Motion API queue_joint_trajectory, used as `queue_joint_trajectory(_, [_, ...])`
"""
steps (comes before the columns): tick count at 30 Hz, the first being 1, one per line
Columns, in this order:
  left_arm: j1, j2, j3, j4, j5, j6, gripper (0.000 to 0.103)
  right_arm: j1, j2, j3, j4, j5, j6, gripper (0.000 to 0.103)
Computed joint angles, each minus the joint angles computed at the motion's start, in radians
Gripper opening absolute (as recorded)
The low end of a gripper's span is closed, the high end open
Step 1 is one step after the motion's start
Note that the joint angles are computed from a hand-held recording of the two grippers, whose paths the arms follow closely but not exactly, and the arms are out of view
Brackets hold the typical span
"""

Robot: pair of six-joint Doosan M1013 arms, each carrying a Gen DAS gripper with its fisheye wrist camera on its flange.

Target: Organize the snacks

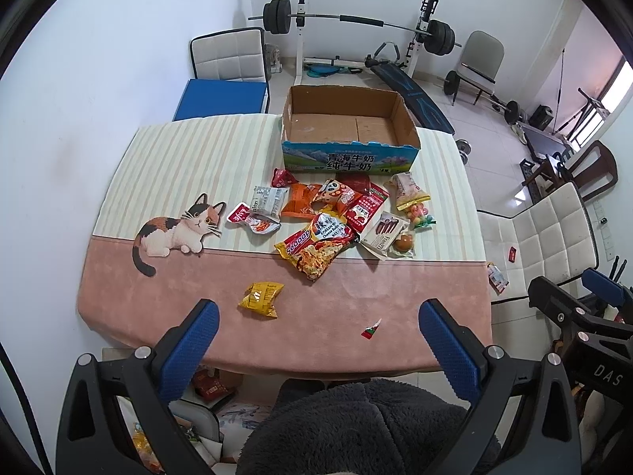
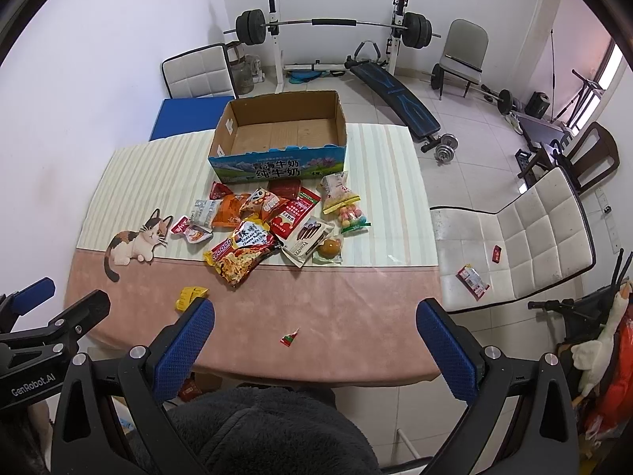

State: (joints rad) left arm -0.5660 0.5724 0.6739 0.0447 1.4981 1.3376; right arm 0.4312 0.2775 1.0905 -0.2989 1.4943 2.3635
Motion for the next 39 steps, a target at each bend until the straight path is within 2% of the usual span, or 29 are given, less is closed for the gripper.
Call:
queue_joint_trajectory(30, [0.001, -0.013, 0.015, -0.001, -0.002, 0.0, 0.103, 0.005, 0.007, -0.016, 0.011, 0.005, 0.001, 0.103])
queue_joint_trajectory(36, [0.01, -0.018, 0.039, -0.016, -0.022, 0.004, 0.103, 0.0, 0.001, 0.004, 0.022, -0.015, 0.013, 0.103])
queue_joint_trajectory(39, [0.016, 0.011, 0.017, 0.0, -0.029, 0.018, 0.103, -0.025, -0.002, 0.037, 0.07, -0.064, 0.017, 0.103])
